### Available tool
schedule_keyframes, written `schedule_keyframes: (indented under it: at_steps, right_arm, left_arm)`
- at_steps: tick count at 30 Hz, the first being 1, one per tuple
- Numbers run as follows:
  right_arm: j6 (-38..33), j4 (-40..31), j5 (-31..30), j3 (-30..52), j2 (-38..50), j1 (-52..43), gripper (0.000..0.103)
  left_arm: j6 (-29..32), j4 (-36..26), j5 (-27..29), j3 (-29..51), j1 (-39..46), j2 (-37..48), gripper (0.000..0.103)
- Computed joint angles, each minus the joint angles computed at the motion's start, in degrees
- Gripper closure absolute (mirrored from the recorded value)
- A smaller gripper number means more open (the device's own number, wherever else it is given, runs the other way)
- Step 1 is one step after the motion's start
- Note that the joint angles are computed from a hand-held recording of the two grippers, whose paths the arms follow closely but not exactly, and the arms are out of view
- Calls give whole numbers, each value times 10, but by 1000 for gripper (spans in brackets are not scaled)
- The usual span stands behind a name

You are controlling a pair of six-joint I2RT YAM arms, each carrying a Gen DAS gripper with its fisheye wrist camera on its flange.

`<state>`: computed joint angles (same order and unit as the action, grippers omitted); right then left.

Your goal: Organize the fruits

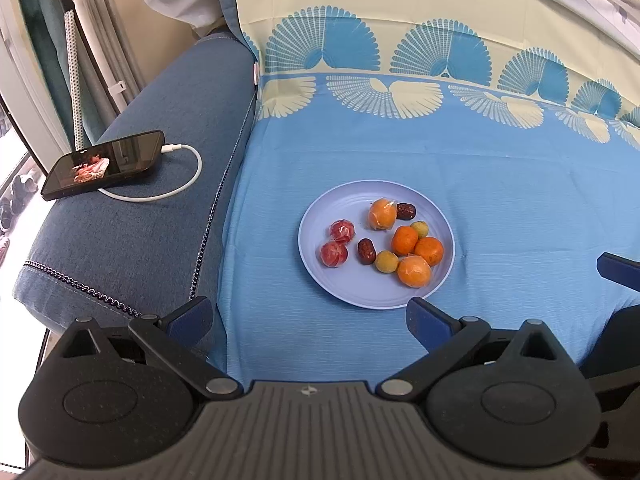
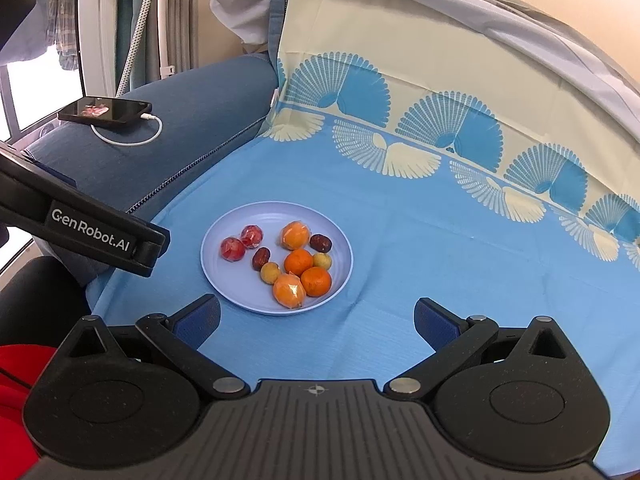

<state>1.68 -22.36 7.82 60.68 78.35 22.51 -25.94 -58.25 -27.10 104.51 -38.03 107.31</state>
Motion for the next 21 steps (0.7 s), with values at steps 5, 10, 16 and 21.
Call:
schedule_keyframes:
  at_steps: [5,10,16,21]
  right_arm:
    - [-4,-1,-2,2,1,0,1]
    - [-5,-1,-2,1,2,-1,1]
    - [-4,-1,-1,1,2,1,1]
    - [-6,-2,-2,1,2,2,1]
  left_arm:
    - [-2,0,-3,0,0,0,0]
    - [-1,-3,-3,2,0,2,0]
    - [0,-11,-7,10,-2,7,0]
    - [-2,-13,-10,11,-3,8,0]
